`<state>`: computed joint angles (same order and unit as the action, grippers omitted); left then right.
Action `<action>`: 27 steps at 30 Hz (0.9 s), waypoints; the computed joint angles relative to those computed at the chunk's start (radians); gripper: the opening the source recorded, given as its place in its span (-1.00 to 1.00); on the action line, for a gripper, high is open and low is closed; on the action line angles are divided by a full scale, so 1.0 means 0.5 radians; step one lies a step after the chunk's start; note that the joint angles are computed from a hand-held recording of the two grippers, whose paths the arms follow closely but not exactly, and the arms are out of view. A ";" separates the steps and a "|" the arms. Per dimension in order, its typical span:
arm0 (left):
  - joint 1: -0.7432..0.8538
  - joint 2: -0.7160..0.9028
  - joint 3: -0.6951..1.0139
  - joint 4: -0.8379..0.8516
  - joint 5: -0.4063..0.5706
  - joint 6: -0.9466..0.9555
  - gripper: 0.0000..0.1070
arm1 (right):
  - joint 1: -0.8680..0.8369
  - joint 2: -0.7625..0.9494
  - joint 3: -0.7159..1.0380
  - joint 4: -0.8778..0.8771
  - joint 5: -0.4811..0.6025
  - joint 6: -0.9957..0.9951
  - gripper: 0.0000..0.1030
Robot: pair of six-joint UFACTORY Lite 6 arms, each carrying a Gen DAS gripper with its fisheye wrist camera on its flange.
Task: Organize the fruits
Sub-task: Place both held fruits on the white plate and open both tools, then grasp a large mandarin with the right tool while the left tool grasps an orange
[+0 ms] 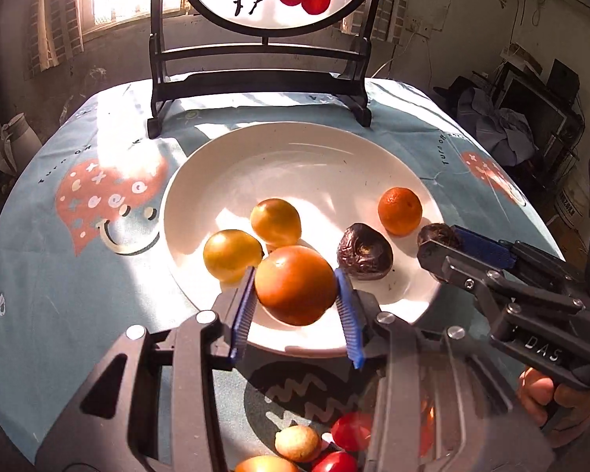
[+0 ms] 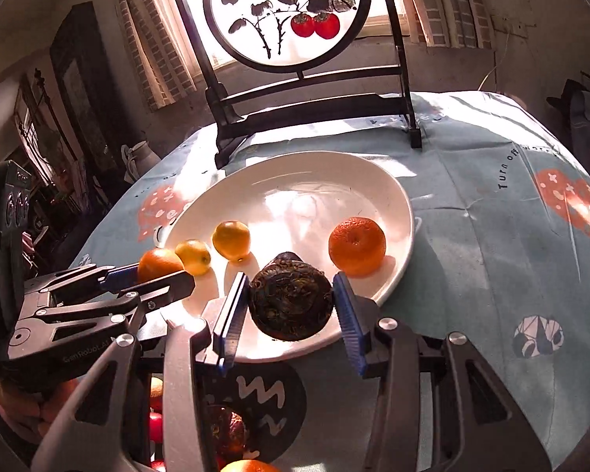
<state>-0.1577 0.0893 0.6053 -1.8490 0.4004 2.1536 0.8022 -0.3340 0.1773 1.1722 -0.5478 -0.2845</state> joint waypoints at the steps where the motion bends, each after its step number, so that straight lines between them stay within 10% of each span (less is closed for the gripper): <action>1: -0.015 0.075 0.053 -0.023 -0.019 0.009 -0.25 | -0.089 0.077 0.027 -0.171 0.028 0.113 -0.12; 4: -0.052 0.213 0.156 -0.014 -0.087 -0.017 -0.10 | -0.193 0.193 0.060 -0.379 0.004 0.236 -0.01; 6: -0.025 0.112 0.071 -0.127 -0.087 0.115 0.50 | -0.114 0.107 0.044 -0.135 -0.013 0.019 0.08; 10: 0.174 -0.401 -0.263 -0.027 0.034 0.156 0.77 | 0.184 -0.344 -0.083 0.490 -0.066 -0.494 0.28; 19: 1.249 -0.725 -0.701 0.679 0.627 0.137 0.86 | 1.402 -0.286 -0.104 1.383 -0.514 -0.552 0.28; 27: 1.629 -0.313 -0.582 0.884 0.734 0.203 0.86 | 1.515 -0.124 -0.180 1.231 -0.268 -0.084 0.28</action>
<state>0.6569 -0.0674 0.3143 -1.4072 0.7672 2.2552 1.5596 -0.3959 0.0874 1.7875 -0.6818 -0.3263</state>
